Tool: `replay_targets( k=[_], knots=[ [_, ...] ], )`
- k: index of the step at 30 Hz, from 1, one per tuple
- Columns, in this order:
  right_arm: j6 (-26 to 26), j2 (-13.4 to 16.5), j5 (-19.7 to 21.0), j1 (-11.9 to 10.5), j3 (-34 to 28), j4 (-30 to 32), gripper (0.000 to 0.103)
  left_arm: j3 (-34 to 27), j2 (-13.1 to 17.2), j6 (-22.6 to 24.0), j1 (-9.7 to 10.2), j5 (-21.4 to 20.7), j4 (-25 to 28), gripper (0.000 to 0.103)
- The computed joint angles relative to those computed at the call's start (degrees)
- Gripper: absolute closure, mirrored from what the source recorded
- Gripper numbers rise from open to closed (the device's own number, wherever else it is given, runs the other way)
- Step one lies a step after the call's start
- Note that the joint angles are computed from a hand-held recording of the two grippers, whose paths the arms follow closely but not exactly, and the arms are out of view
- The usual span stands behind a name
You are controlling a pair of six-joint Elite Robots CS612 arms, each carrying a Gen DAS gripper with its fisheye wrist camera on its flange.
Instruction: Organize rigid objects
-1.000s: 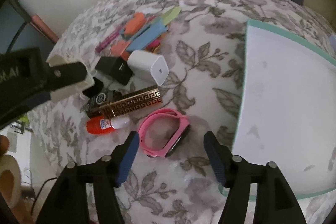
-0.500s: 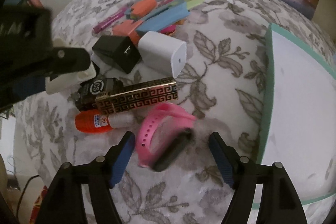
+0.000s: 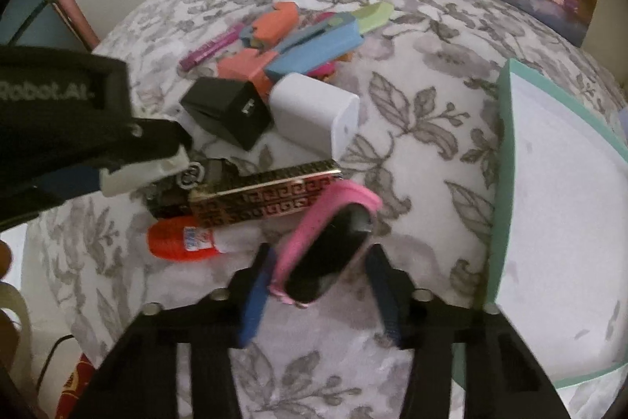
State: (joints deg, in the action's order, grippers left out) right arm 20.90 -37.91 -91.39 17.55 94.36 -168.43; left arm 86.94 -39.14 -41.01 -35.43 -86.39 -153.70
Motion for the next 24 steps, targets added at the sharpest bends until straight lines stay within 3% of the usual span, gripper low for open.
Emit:
replay_targets(
  k=[3,10,12,24],
  knots=[
    [0.0,0.0,1.7,-0.2,0.1,-0.9,0.072,0.1,0.0,-0.3,0.08,-0.2,0.0,0.052],
    [1.1,-0.3,4.0,-1.2,0.9,-2.1,0.078,0.3,-0.3,-0.5,0.02,-0.2,-0.7,0.052],
    [1.6,-0.8,4.5,-1.8,1.8,-3.4,0.084,0.5,-0.4,-0.5,-0.02,-0.2,-1.2,0.052],
    [7.8,-3.6,7.0,-4.7,7.1,-13.9,0.085,1.2,-1.2,1.7,-1.2,1.2,-4.7,0.052]
  ],
)
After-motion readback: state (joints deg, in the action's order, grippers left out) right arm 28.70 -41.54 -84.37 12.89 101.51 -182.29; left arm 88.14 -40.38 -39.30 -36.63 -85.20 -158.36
